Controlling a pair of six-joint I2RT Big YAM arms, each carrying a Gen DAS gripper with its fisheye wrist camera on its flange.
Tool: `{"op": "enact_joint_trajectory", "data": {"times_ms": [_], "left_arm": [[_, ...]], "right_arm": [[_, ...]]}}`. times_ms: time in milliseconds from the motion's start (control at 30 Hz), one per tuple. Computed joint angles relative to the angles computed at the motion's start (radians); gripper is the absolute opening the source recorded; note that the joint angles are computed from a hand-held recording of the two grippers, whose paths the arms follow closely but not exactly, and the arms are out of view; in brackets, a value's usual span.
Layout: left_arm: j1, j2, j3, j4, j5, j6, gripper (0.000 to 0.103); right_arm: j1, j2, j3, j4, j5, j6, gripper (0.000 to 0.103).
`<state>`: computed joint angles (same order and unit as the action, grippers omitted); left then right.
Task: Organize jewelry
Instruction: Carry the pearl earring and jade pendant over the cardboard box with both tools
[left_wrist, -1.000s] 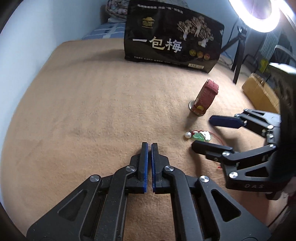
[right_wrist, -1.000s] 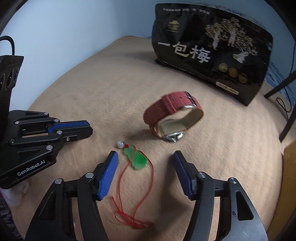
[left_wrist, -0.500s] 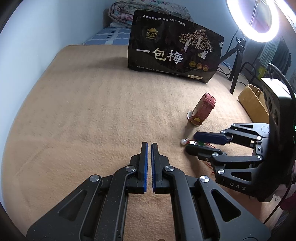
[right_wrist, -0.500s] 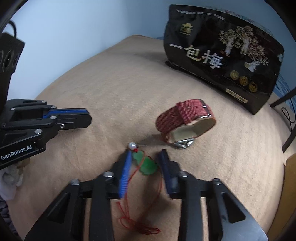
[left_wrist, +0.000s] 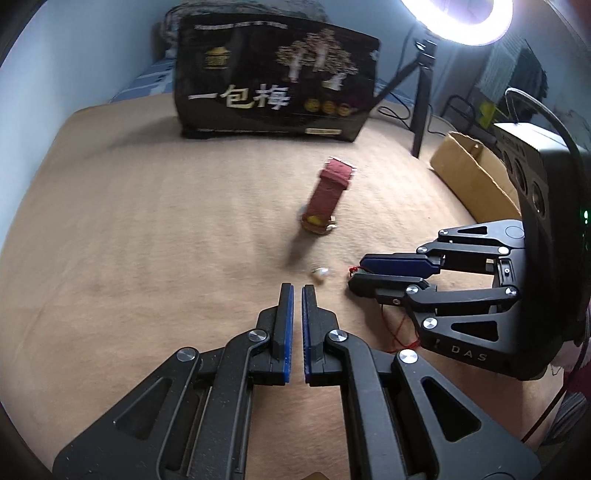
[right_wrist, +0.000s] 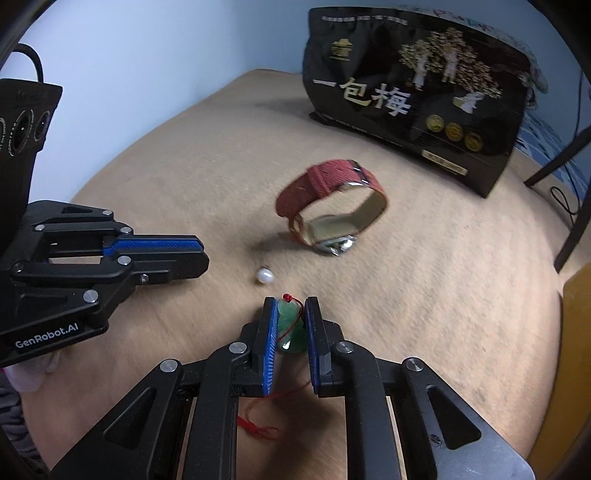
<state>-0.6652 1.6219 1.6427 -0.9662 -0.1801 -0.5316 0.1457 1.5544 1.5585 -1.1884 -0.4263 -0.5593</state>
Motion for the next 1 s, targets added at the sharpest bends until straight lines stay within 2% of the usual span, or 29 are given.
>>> {"op": "enact_joint_trajectory", "data": {"times_ms": [133, 233, 500, 533, 600, 733, 1000], "left_arm": [[-0.005, 0.025, 0.027, -0.007, 0.012, 0.011, 0.002], [-0.007, 0.047, 0.046, -0.012, 0.011, 0.017, 0.019], [-0.015, 0.132, 0.138, -0.073, -0.036, 0.047, 0.019], [-0.015, 0.132, 0.134, -0.069, -0.042, 0.049, 0.019], [-0.015, 0.132, 0.128, -0.061, -0.055, 0.051, 0.009], [-0.010, 0.122, 0.117, -0.050, -0.049, 0.034, 0.009], [-0.025, 0.067, 0.107, -0.069, -0.097, -0.002, 0.009]], "right_arm": [[-0.031, -0.004, -0.008, -0.005, -0.002, -0.008, 0.013], [-0.049, -0.011, -0.015, -0.003, 0.003, -0.006, 0.013], [-0.071, -0.021, -0.030, 0.012, 0.005, 0.002, 0.013], [-0.069, -0.022, -0.031, 0.015, 0.008, 0.003, 0.013], [-0.065, -0.020, -0.031, 0.021, 0.011, 0.006, 0.013], [-0.067, -0.028, -0.038, 0.022, 0.012, 0.009, 0.013], [-0.088, -0.065, -0.033, 0.013, -0.007, 0.031, 0.013]]}}
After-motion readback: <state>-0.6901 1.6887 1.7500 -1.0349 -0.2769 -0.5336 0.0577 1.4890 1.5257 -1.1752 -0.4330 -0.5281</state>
